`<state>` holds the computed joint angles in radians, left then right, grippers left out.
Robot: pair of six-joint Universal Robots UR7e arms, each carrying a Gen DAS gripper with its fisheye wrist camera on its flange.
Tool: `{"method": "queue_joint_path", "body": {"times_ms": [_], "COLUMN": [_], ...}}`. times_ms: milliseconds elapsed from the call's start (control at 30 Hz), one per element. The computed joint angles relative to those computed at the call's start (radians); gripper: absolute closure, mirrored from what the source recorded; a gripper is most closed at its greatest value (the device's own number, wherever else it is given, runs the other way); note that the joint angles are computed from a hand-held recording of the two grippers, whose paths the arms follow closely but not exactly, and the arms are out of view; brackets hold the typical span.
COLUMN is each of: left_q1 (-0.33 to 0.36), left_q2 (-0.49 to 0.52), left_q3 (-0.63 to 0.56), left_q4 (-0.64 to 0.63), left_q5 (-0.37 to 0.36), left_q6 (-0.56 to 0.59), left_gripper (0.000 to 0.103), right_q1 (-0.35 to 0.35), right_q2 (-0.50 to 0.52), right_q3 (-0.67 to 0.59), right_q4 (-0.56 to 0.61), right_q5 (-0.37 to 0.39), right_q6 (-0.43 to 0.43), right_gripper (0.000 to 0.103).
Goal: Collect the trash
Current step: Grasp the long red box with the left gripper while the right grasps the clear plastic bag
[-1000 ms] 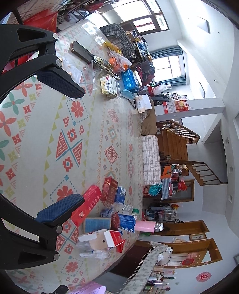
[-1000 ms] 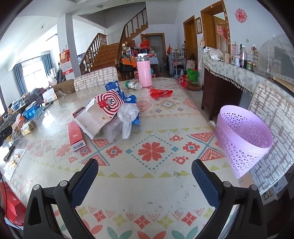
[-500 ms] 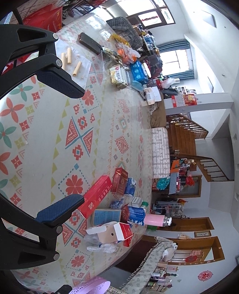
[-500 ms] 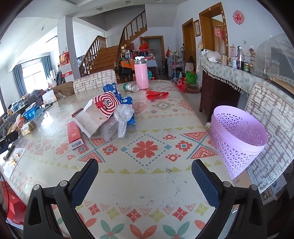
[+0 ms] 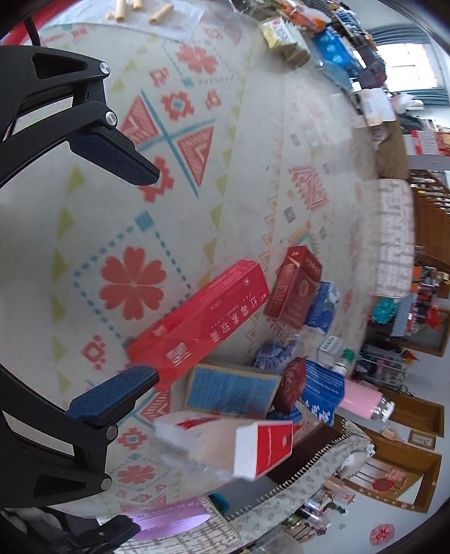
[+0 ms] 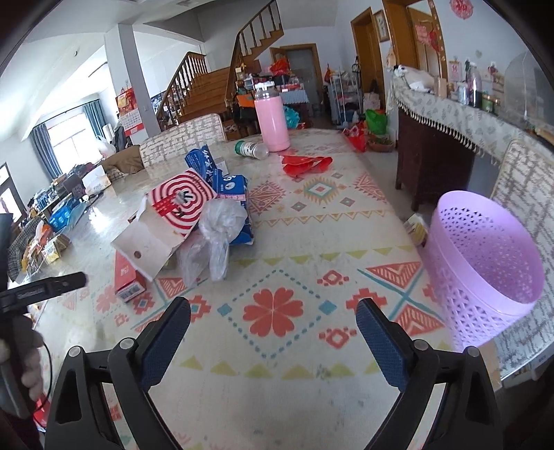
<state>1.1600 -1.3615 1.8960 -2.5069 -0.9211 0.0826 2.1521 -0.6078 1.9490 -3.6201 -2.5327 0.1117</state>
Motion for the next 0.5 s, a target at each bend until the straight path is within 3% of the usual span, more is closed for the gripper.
{"method": "queue_joint_path", "body": {"times_ms": [167,333,500], "left_q1": [0.023,0.025,0.046], "left_q2": [0.102,0.148,0.156], "left_q3": [-0.095,-0.135,-0.185], "left_q4": [0.061,0.074,0.146], "left_q5": [-0.005,-0.009,-0.105], "left_q6": [-0.068,-0.060,-0.066], "left_gripper": [0.000,0.000,0.014], "right_q1": [-0.043,-0.075,-0.110], "right_q2": [-0.021,-0.031,-0.025], "right_q3": [-0.011,-0.040,-0.094], "right_q4": [0.037,0.069,0.107], "right_q5": [0.055,0.112,0.182], "right_q6": [-0.004,-0.023,-0.057], "right_gripper": [0.007,0.007,0.010]}}
